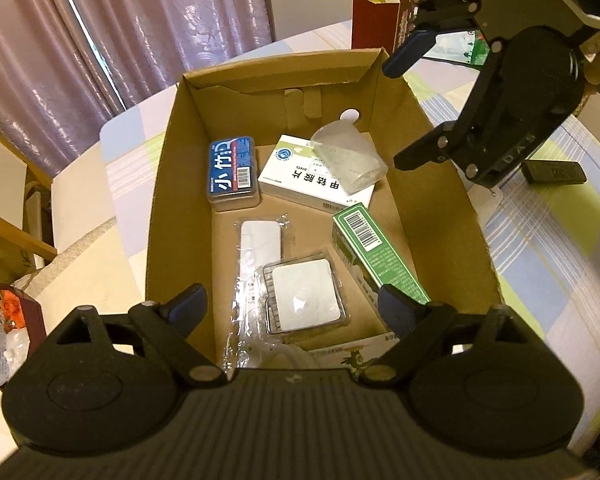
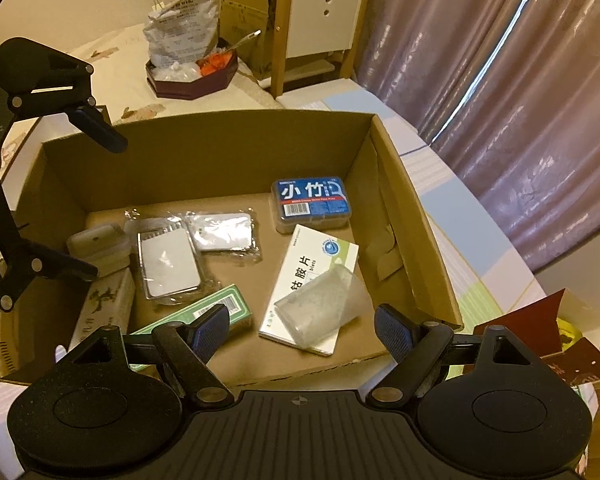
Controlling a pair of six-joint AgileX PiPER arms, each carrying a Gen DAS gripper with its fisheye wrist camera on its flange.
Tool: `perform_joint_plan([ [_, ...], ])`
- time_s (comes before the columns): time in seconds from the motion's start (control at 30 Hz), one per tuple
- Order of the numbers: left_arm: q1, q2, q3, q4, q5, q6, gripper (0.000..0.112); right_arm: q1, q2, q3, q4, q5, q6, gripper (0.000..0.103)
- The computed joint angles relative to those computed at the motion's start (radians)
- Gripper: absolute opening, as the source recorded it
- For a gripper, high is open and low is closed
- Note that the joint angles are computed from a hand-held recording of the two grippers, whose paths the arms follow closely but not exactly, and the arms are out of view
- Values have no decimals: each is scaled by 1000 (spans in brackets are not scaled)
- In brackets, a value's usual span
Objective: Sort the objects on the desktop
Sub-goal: 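Withdraw both tools from the cardboard box back toward the remotes on the table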
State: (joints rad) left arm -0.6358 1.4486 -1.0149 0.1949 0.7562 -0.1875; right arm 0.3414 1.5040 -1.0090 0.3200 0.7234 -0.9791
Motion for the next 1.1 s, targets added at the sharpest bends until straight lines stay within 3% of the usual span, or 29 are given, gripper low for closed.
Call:
perform_joint_plan([
  [0.3, -53, -59, 3, 57, 41, -73, 91, -8, -96, 47, 9, 15, 16, 84],
  [0.37, -69, -74, 4, 75, 52, -94, 91, -10, -129, 69, 19, 0, 13, 102],
  [0.4, -77, -81, 4, 83, 58, -104, 91, -16, -147, 80, 36, -4, 0, 103],
  [0.57, -121, -118, 7, 123, 94, -163, 91, -66, -213, 106, 152, 26, -71, 103],
  [0.83, -226, -173, 3, 215, 183, -303, 92, -106, -344, 175, 201, 47, -97, 103],
  [0.97, -306, -199, -6, 272, 243, -397, 93, -186, -415, 210, 278, 108, -164, 103],
  [1.1, -399, -212, -21, 329, 312, -498, 93, -322, -486, 241, 366, 238, -272, 103],
])
